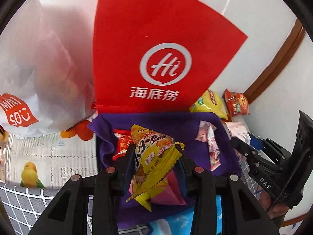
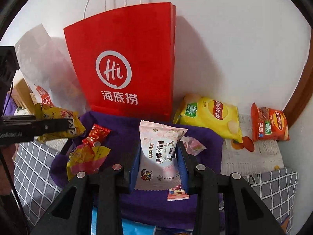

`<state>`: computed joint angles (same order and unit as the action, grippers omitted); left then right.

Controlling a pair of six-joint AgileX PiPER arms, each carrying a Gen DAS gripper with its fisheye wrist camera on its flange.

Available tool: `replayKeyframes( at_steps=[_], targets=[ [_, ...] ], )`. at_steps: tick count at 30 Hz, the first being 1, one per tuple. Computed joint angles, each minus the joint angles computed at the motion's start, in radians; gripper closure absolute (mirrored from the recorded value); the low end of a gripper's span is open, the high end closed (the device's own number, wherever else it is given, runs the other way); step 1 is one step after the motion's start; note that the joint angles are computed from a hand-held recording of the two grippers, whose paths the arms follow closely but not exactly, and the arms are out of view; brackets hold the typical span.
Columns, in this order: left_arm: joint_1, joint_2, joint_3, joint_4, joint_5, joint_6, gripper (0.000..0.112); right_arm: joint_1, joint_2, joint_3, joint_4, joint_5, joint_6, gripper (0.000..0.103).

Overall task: Organize snacks
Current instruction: 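Carry the pastry packet and yellow snack bag over the purple towel with both tools, then open both tools to drop the two packets onto the towel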

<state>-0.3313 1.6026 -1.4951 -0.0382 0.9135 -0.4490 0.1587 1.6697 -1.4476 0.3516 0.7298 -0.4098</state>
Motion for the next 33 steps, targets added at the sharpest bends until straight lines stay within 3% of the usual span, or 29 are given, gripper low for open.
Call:
replayKeyframes(
  at_steps=[5, 13, 20, 33],
  targets=[
    [0.014, 0.017, 0.010, -0.008, -0.004, 0.002, 0.076, -0.004, 0.042, -0.024, 0.028, 0.053, -0.052, 0.067],
    [0.004, 0.043, 0.005, -0.011, 0.001, 0.007, 0.076, 0.036, 0.106, -0.058, -0.053, 0.112, -0.008, 0.067],
    [0.017, 0.083, -0.004, -0.052, 0.019, 0.024, 0.076, 0.060, 0.137, -0.070, -0.185, 0.113, 0.085, 0.067],
    [-0.007, 0.105, 0.001, -0.070, -0.012, 0.032, 0.076, 0.088, 0.164, -0.077, -0.257, 0.126, 0.112, 0.066]
  ],
)
